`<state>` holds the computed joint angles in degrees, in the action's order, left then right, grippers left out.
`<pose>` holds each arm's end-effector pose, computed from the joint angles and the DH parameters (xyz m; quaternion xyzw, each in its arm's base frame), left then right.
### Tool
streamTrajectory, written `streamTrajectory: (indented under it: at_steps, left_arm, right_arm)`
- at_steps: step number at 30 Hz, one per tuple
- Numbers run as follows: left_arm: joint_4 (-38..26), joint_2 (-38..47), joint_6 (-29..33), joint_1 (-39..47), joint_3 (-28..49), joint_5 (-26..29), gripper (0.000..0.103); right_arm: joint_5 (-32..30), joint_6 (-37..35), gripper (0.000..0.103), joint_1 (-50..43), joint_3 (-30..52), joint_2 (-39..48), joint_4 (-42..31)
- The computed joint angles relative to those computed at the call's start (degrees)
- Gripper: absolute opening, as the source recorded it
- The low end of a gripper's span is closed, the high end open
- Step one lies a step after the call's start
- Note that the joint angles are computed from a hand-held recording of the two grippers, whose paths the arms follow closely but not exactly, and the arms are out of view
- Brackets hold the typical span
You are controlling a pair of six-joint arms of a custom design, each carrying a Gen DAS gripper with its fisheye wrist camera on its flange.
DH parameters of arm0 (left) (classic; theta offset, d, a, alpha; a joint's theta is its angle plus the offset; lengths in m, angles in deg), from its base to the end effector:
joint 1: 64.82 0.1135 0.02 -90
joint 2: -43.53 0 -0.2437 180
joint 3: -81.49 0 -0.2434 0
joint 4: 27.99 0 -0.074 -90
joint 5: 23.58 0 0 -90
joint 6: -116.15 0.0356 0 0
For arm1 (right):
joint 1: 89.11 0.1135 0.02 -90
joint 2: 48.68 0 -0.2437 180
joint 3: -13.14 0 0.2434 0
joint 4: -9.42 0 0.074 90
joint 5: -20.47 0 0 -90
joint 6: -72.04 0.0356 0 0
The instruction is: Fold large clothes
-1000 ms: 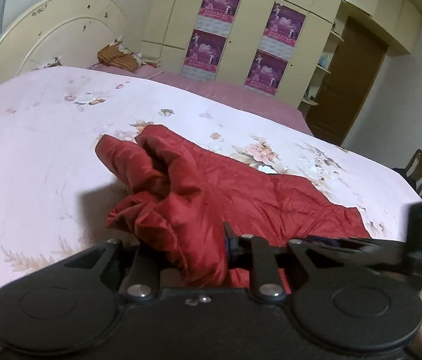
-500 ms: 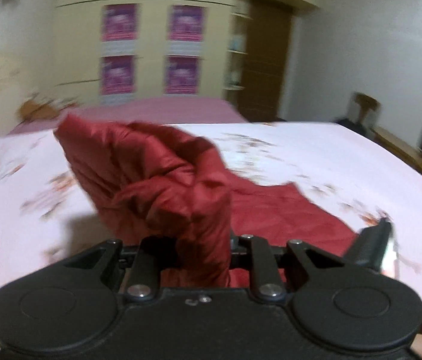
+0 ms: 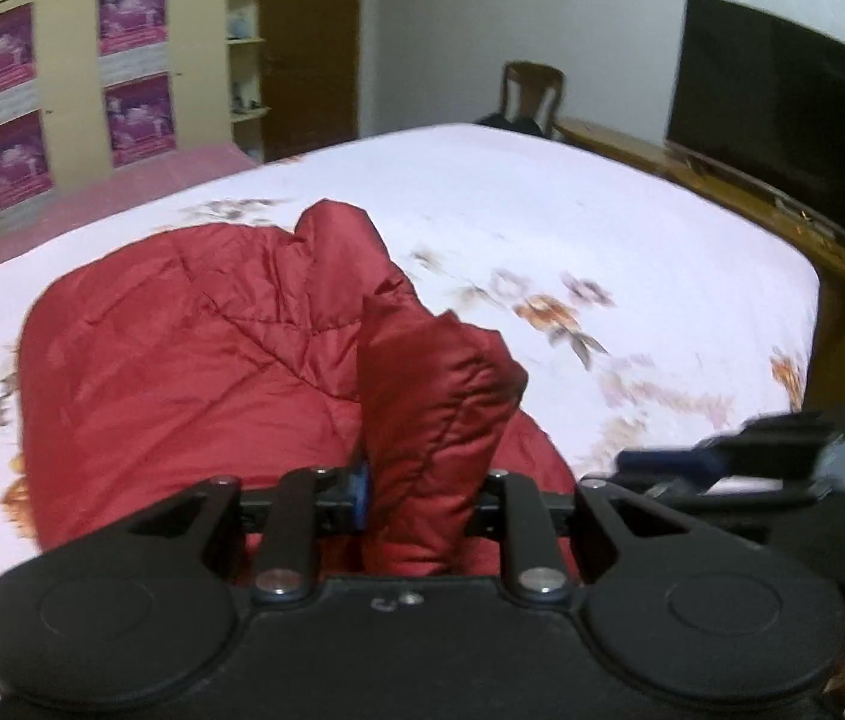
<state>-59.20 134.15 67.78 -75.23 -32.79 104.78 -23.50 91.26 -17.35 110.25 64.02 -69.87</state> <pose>0.2913 -0.0760 0.1701 0.4824 0.7699 -0.2286 0.3497 0.1308 0.3150 0.1745 0.2795 0.8762 -0.0358 0.3909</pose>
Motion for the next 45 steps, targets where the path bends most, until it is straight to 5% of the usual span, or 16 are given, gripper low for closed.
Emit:
streamTrajectory:
  at_steps: [5, 8, 11, 16, 17, 18, 19, 26, 27, 30, 33, 34, 37, 45]
  left_arm:
    - [-8.84, -1.55, 2.87, 1.41, 3.06, 2.97, 0.044]
    - [-18.61, -1.96, 5.1, 5.93, 8.15, 9.35, 0.087]
    - [-21.89, -2.0, 3.89, 9.85, 12.52, 13.15, 0.088]
    - [-15.83, 2.35, -4.49, 16.14, 17.15, 11.35, 0.087]
    - [-14.34, 4.13, -6.27, 16.6, 18.26, 9.21, 0.085]
    - [-13.11, 5.91, -7.75, 16.98, 19.25, 7.46, 0.085]
    - [-11.37, 7.76, -9.13, 17.36, 19.85, 5.97, 0.083]
    - [-8.8, 12.5, -11.08, 15.14, 19.67, 0.71, 0.072]
    - [-8.83, 12.51, -9.93, 14.67, 18.98, 0.77, 0.069]
    - [-7.63, 12.03, -7.48, 13.44, 15.46, 0.66, 0.061]
    - [-5.49, 12.21, -7.64, 12.49, 14.22, 0.45, 0.061]
    - [-5.66, 12.51, -7.55, 12.36, 14.5, 0.61, 0.061]
    - [-6.32, 13.3, -6.32, 12.35, 15.17, 0.92, 0.061]
    - [-3.78, 14.69, -4.32, 10.43, 14.23, -0.59, 0.062]
  right_arm:
    - [1.14, 8.36, 0.022, 1.66, -1.56, -3.19, -6.62]
    - [3.41, 10.85, 0.022, 2.4, -1.5, -5.35, -8.76]
    - [5.58, 11.78, 0.022, 3.23, -0.72, -6.94, -10.9]
    - [8.5, 3.45, 0.024, 1.49, 3.08, -7.06, -8.12]
    - [8.71, 1.02, 0.034, 0.64, 2.61, -7.32, -5.82]
    - [9.05, -0.79, 0.071, 0.01, 3.16, -7.04, -4.57]
    - [9.98, -1.45, 0.087, -0.46, 3.98, -6.31, -4.57]
    - [7.49, -17.87, 0.087, -5.53, 0.67, -6.57, 10.84]
    - [6.58, -19.18, 0.086, -6.08, 0.29, -6.26, 12.52]
    - [3.23, -21.89, 0.055, -7.0, -1.54, -5.81, 17.36]
    - [0.3, -21.25, 0.048, -7.48, -3.0, -5.28, 19.34]
    - [-0.21, -21.01, 0.036, -7.42, -3.58, -5.38, 19.9]
    - [-1.19, -20.72, 0.022, -6.91, -5.15, -6.23, 20.81]
    - [-5.91, -18.85, 0.017, -7.27, -8.04, -5.64, 21.67]
